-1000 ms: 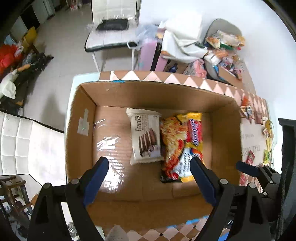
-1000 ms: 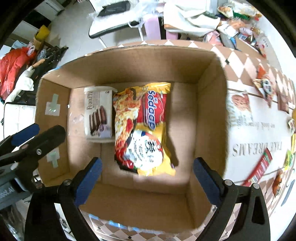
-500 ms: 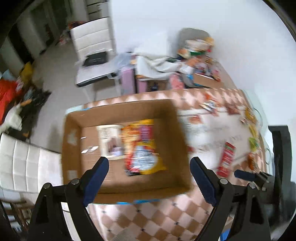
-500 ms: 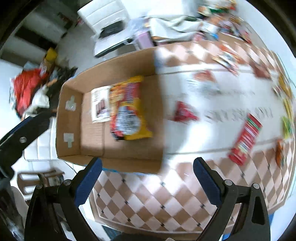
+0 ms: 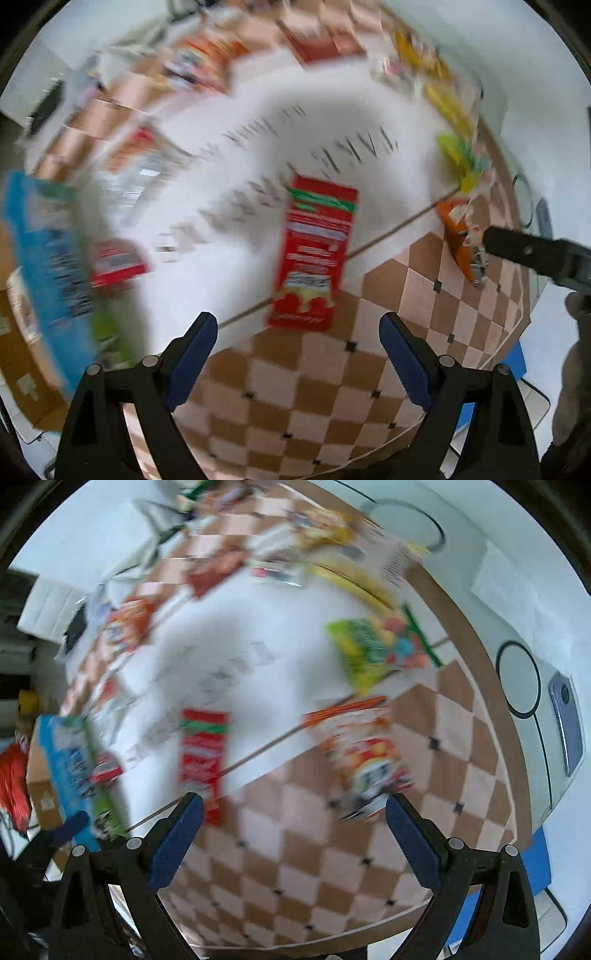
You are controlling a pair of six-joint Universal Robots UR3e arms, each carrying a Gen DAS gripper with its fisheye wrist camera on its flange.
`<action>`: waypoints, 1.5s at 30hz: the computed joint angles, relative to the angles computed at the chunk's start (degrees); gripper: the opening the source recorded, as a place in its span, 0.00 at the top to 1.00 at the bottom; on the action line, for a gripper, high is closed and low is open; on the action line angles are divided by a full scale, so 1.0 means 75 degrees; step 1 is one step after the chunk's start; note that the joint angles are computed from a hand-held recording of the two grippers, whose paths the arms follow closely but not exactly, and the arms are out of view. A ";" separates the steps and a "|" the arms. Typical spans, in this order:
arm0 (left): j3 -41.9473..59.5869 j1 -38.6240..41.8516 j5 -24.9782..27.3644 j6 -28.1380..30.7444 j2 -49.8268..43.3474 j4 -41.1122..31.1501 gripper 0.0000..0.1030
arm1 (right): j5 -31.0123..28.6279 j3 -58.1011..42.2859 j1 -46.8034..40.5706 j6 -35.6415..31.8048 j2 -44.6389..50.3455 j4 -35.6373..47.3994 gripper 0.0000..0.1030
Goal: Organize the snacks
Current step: 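Grasp the red sachet with left tool while right tool grasps orange panda bag, then carry both snacks into the box and open both tools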
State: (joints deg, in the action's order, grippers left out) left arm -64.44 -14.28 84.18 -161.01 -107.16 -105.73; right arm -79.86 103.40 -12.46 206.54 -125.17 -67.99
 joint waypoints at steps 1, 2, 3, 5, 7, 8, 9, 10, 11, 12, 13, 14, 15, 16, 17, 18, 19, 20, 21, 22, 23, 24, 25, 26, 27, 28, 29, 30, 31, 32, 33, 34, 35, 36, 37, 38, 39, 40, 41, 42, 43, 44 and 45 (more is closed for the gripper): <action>-0.0045 -0.0203 0.0083 -0.0169 -0.0260 0.0157 0.13 | 0.0095 0.0231 -0.0480 -0.0491 -0.0188 0.0141 0.02; -0.0091 -0.0373 0.0159 -0.0309 -0.0485 0.0319 0.13 | 0.0022 0.0458 -0.0725 -0.0709 -0.0237 0.0125 0.02; -0.0123 -0.0507 0.0224 -0.0433 -0.0707 0.0465 0.13 | 0.0034 0.0696 -0.1011 -0.1022 -0.0296 0.0118 0.02; -0.0151 -0.0676 0.0316 -0.0648 -0.1012 0.0681 0.13 | 0.0072 0.1192 -0.1527 -0.1576 -0.0401 0.0056 0.03; -0.0094 -0.0809 0.0397 -0.0819 -0.1303 0.0790 0.13 | 0.0062 0.1573 -0.1833 -0.1936 -0.0365 -0.0108 0.03; -0.0106 -0.0840 0.0402 -0.0871 -0.1393 0.0843 0.15 | 0.0058 0.1730 -0.1880 -0.2004 -0.0324 -0.0227 0.03; -0.0125 -0.0878 0.0410 -0.0938 -0.1465 0.0896 0.24 | 0.0066 0.1851 -0.1983 -0.2122 -0.0279 -0.0286 0.03; -0.0106 -0.0932 0.0474 -0.1002 -0.1517 0.0918 0.27 | 0.0083 0.1918 -0.2049 -0.2195 -0.0231 -0.0315 0.03; -0.0174 -0.1006 0.0534 -0.1049 -0.1480 0.1095 0.29 | 0.0078 0.1951 -0.2067 -0.2218 -0.0163 -0.0346 0.04; -0.0277 -0.1074 0.0596 -0.1076 -0.1406 0.1270 0.37 | 0.0077 0.2003 -0.2088 -0.2256 -0.0105 -0.0391 0.04; -0.0308 -0.1130 0.0695 -0.1109 -0.1383 0.1369 0.42 | 0.0075 0.2068 -0.2107 -0.2301 -0.0048 -0.0450 0.05; -0.0340 -0.1170 0.0741 -0.1131 -0.1347 0.1433 0.49 | 0.0025 0.2121 -0.2060 -0.2299 0.0066 -0.0537 0.06; -0.0330 -0.1147 0.0657 -0.1129 -0.1340 0.1396 0.51 | 0.0017 0.2099 -0.1873 -0.2143 0.0199 -0.0619 0.08; -0.0291 -0.1129 0.0630 -0.1139 -0.1354 0.1366 0.52 | -0.0018 0.2130 -0.1783 -0.2123 0.0326 -0.0686 0.09; -0.0334 -0.1109 0.0595 -0.1142 -0.1315 0.1379 0.53 | -0.0051 0.2169 -0.1718 -0.2105 0.0430 -0.0757 0.11; -0.0391 -0.1088 0.0558 -0.1147 -0.1257 0.1404 0.55 | -0.0077 0.2223 -0.1674 -0.2088 0.0508 -0.0830 0.14; -0.0450 -0.1079 0.0541 -0.1156 -0.1205 0.1440 0.56 | -0.0143 0.2198 -0.1533 -0.1988 0.0597 -0.0944 0.14; -0.0475 -0.1051 0.0532 -0.1147 -0.1143 0.1444 0.58 | -0.0197 0.2151 -0.1366 -0.1875 0.0701 -0.1062 0.18; -0.0389 -0.0966 0.0526 -0.1093 -0.1143 0.1378 0.58 | -0.0341 0.2038 -0.1157 -0.1765 0.0845 -0.1150 0.25; -0.0331 -0.0887 0.0502 -0.1063 -0.1115 0.1309 0.58 | -0.0455 0.1953 -0.0963 -0.1600 0.0953 -0.1240 0.30; -0.0363 -0.0855 0.0460 -0.1061 -0.1038 0.1295 0.59 | -0.0552 0.1851 -0.0812 -0.1459 0.1029 -0.1300 0.42; -0.0399 -0.0837 0.0424 -0.1052 -0.0953 0.1284 0.59 | -0.0513 0.1842 -0.0823 -0.1420 0.0986 -0.1300 0.44; -0.0293 -0.0800 0.0405 -0.1015 -0.0962 0.1210 0.59 | -0.0484 0.1826 -0.0794 -0.1345 0.0967 -0.1293 0.45; -0.0309 -0.0782 0.0377 -0.1012 -0.0850 0.1170 0.59 | -0.0505 0.1815 -0.0752 -0.1288 0.0939 -0.1284 0.46; -0.0581 -0.0651 0.0352 -0.0899 -0.0581 0.1225 0.59 | -0.0545 0.1807 -0.0686 -0.1214 0.0887 -0.1280 0.47; -0.0608 -0.0602 0.0298 -0.0870 -0.0450 0.1185 0.59 | -0.0551 0.1795 -0.0632 -0.1139 0.0813 -0.1238 0.48; -0.0640 -0.0442 0.0234 -0.0752 -0.0334 0.1159 0.59 | -0.0522 0.1763 -0.0611 -0.1108 0.0755 -0.1165 0.48; -0.0492 -0.0318 0.0152 -0.0679 -0.0243 0.0960 0.59 | -0.0452 0.1715 -0.0544 -0.1025 0.0665 -0.1058 0.49; -0.0024 -0.0105 0.0079 -0.0519 -0.0340 0.0642 0.59 | -0.0369 0.1639 -0.0474 -0.0931 0.0571 -0.0939 0.49; 0.0124 0.0030 -0.0017 -0.0447 -0.0225 0.0417 0.59 | -0.0278 0.1548 -0.0368 -0.0819 0.0520 -0.0875 0.49; 0.0211 0.0186 -0.0102 -0.0355 -0.0085 0.0258 0.59 | -0.0167 0.1370 -0.0246 -0.0718 0.0497 -0.0790 0.49; 0.0352 0.0378 -0.0217 -0.0261 0.0072 0.0043 0.59 | -0.0086 0.1167 -0.0133 -0.0644 0.0497 -0.0711 0.49; 0.0534 0.0611 -0.0359 -0.0127 0.0219 -0.0228 0.59 | 0.0024 0.0825 0.0139 -0.0454 0.0587 -0.0673 0.49; 0.0818 0.0845 -0.0490 0.0006 0.0303 -0.0554 0.59 | 0.0088 0.0571 0.0333 -0.0330 0.0677 -0.0657 0.50; 0.1116 0.1138 -0.0628 0.0160 0.0413 -0.0906 0.59 | 0.0175 0.0154 0.0690 -0.0087 0.0875 -0.0684 0.50; 0.1500 0.1452 -0.0759 0.0351 0.0485 -0.1310 0.59 | 0.0230 -0.0191 0.0988 0.0124 0.1064 -0.0722 0.50; 0.1973 0.1833 -0.0883 0.0581 0.0530 -0.1762 0.59 | 0.0294 -0.0660 0.1410 0.0416 0.1367 -0.0814 0.50; 0.2736 0.1964 -0.0954 0.0568 0.0356 -0.2242 0.59 | 0.0328 -0.1226 0.1908 0.0744 0.1767 -0.0940 0.50; 0.3454 0.2293 -0.1040 0.0744 0.0223 -0.2748 0.59 | 0.0335 -0.1795 0.2373 0.1053 0.2181 -0.1060 0.50; 0.3986 0.2604 -0.1113 0.0943 0.0090 -0.3112 0.59 | 0.0347 -0.2253 0.2666 0.1228 0.2525 -0.1129 0.50; 0.4731 0.2969 -0.1174 0.1172 -0.0084 -0.3658 0.59 | 0.0356 -0.2958 0.3136 0.1513 0.3058 -0.1228 0.50; 0.5531 0.3399 -0.1225 0.1438 -0.0278 -0.4185 0.59 | 0.0349 -0.3757 0.3606 0.1802 0.3661 -0.1307 0.50; 0.6331 0.3831 -0.1263 0.1709 -0.0506 -0.4649 0.59 | 0.0336 -0.4462 0.4010 0.2071 0.4213 -0.1381 0.50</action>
